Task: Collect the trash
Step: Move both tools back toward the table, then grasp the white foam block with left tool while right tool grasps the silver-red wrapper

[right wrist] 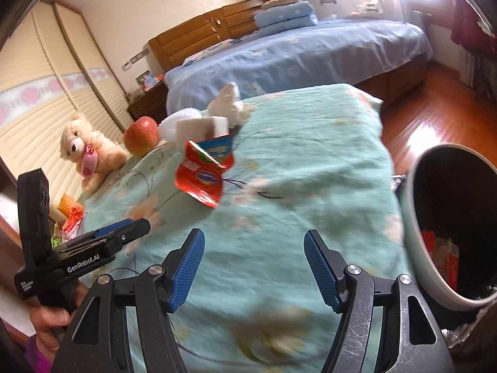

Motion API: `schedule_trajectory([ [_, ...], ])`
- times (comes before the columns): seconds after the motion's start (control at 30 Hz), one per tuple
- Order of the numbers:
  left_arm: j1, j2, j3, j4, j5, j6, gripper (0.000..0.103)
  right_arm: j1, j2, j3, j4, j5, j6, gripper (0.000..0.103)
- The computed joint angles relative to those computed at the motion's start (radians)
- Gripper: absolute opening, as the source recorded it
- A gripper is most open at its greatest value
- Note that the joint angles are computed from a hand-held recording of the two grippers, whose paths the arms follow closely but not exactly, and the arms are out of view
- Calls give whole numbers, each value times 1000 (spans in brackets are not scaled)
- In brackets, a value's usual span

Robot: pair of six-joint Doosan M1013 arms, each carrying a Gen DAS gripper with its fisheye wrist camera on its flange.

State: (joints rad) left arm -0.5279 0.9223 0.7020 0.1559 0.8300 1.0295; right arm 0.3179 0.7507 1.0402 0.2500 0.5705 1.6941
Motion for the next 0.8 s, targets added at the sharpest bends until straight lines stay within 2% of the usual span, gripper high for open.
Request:
schedule_trajectory([
  [0.17,23,31,-59,5,40,-8,47,10,38,-68,10,39,-29,68],
  [0.4,48,99,-196,-16,103,20,47,20,98,-171,24,98,-53,68],
  [0.8,54,196,-385,-78,190,119,47,25,190,-333,-36,182,-5,68],
])
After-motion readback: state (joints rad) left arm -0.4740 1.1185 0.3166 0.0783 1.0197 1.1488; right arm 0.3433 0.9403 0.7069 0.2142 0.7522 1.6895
